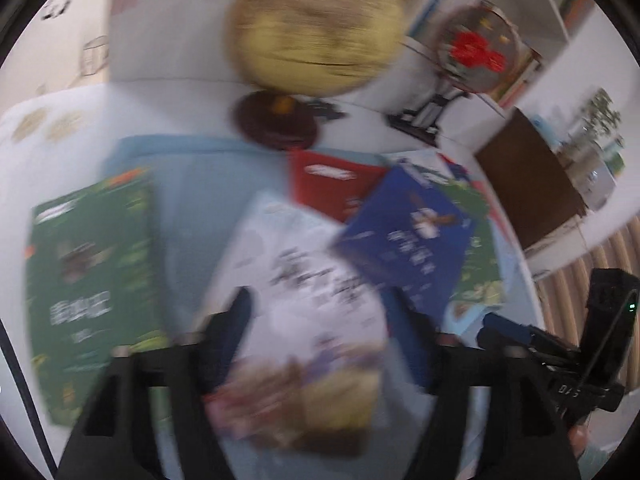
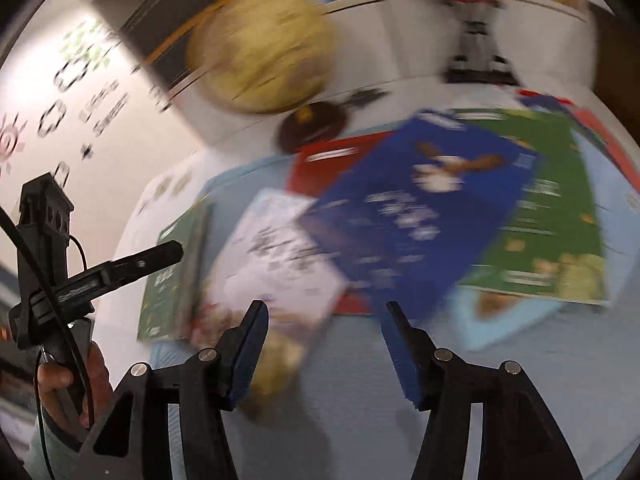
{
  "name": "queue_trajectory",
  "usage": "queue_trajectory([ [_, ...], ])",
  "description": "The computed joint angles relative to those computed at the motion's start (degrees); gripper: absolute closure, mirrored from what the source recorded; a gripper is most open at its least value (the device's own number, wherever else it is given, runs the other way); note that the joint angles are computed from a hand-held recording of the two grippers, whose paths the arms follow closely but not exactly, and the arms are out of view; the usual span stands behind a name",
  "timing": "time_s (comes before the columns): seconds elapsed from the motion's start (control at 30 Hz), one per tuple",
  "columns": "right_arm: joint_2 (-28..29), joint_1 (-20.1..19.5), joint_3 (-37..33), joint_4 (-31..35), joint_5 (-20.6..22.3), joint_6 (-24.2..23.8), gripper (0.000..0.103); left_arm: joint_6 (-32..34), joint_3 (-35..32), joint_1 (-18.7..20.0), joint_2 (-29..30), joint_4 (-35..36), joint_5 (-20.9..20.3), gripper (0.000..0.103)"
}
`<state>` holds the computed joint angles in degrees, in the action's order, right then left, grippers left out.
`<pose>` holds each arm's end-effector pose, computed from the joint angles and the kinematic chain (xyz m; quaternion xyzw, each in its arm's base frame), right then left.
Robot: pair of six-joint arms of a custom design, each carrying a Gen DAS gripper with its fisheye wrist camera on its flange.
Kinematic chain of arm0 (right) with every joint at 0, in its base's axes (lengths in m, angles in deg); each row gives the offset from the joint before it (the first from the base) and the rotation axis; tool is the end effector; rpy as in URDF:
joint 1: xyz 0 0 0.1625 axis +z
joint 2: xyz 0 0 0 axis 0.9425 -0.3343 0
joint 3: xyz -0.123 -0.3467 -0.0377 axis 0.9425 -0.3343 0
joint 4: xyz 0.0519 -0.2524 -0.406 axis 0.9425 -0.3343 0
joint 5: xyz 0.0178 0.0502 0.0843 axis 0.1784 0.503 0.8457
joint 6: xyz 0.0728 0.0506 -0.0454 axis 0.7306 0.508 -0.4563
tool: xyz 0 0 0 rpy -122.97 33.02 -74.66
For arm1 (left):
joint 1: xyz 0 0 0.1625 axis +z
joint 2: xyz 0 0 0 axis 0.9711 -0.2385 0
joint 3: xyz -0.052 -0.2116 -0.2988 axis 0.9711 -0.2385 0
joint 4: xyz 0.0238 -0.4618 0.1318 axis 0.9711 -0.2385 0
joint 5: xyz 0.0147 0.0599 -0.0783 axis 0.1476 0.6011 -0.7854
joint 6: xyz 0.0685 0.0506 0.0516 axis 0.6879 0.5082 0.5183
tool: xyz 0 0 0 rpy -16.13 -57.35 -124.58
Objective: Organize books
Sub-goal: 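Move both grippers to the blue eagle-cover book on the pile, then grasp the blue eagle-cover book edge with both grippers and lift it upright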
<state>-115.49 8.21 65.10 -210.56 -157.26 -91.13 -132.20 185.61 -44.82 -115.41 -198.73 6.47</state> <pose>0.0260 -0.4739 0.3707 0.1878 -0.9588 0.1555 0.1460 -0.3675 -0.4546 0.0394 0.0254 0.9405 -0.2856 0.1825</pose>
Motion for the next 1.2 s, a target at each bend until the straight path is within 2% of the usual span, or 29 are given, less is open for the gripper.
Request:
queue_trajectory([
  [0.13, 2.8, -2.7, -5.8, 2.0, 0.6, -0.3, 0.046, 4.0, -10.1, 2.6, 8.9, -0.1, -2.3, 0.026],
  [0.23, 5.0, -4.2, -9.0, 3.2, 0.4, -2.1, 0.046, 5.6, -18.4, 4.7, 15.3, 6.3, -2.3, 0.026],
  [0.37, 8.3, -4.9, -10.9, 1.2, -1.2, -5.2, 0.047, 6.4, -26.1, 6.8, 21.7, 13.0, -1.3, 0.026],
  [0.43, 10.6, -4.8, -12.1, 1.7, -2.8, -6.3, 0.064, 6.3, -28.1, 7.5, 23.5, 14.8, 0.1, 0.026],
  [0.53, 13.2, -4.8, -13.3, 1.9, -3.7, -7.5, 0.066, 6.0, -30.9, 8.4, 25.8, 16.3, 2.6, 0.026],
  [0.67, 15.9, -4.4, -14.9, 2.5, -4.0, -7.6, 0.066, 6.1, -33.5, 10.0, 28.0, 17.3, 0.6, 0.026],
  [0.7, 16.3, -4.4, -15.1, 2.8, -3.7, -7.8, 0.066, 6.8, -33.8, 9.7, 28.5, 17.1, 1.3, 0.026],
  [0.8, 17.0, -4.2, -15.6, 3.8, -3.2, -8.8, 0.066, 8.9, -33.5, 9.4, 28.5, 15.1, -2.6, 0.025],
  [0.9, 17.1, -4.3, -15.6, 3.3, -3.4, -9.4, 0.066, 8.3, -33.8, 8.3, 28.7, 17.8, -3.4, 0.025],
  [1.07, 16.6, -6.0, -17.7, 6.9, -2.4, -9.7, 0.066, 6.5, -27.2, 5.5, 25.5, 8.2, -7.6, 0.025],
  [1.2, 13.3, -7.5, -16.3, 7.5, -3.4, -13.5, 0.066, 3.8, -25.2, 3.0, 26.1, 4.2, -10.4, 0.025],
])
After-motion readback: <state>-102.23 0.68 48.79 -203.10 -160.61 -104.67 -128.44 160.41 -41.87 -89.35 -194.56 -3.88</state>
